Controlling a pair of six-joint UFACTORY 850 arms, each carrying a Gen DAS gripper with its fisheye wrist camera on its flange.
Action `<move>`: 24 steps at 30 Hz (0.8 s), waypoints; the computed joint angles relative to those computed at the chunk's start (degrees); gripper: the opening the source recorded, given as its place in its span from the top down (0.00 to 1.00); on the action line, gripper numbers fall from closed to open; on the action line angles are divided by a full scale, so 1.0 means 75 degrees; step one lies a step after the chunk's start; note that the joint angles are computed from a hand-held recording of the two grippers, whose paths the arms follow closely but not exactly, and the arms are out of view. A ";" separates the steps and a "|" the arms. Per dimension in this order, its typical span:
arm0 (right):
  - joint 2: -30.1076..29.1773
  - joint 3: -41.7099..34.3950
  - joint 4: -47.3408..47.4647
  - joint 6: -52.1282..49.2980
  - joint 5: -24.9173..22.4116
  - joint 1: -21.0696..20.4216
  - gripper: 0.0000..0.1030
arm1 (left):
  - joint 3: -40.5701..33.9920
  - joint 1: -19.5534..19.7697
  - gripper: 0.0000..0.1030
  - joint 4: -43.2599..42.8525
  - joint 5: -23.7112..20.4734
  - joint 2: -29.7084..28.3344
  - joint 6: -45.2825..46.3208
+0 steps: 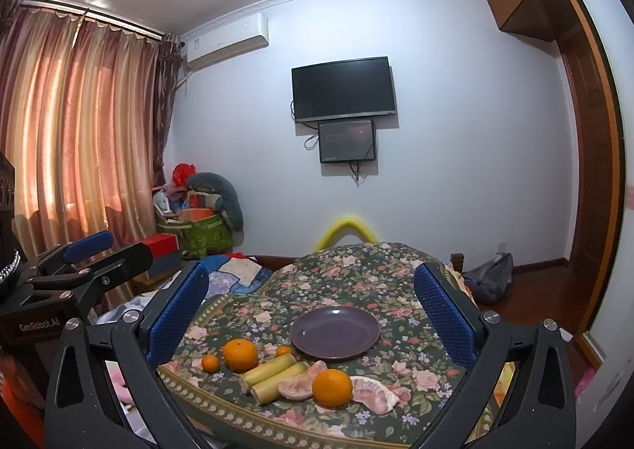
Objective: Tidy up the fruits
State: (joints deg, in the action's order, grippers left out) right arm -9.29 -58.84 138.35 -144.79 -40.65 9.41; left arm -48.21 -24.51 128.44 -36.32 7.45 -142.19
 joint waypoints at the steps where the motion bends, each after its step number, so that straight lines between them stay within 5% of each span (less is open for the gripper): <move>1: -0.0001 -0.0003 0.0015 -0.0010 0.0016 0.0005 0.00 | -0.0005 0.0000 0.00 -0.0007 -0.0001 -0.0001 0.0006; 24: 0.0055 0.0033 0.0196 -0.0166 0.0071 0.0024 0.00 | 0.0024 0.0059 0.00 0.0088 0.0068 0.0026 -0.0140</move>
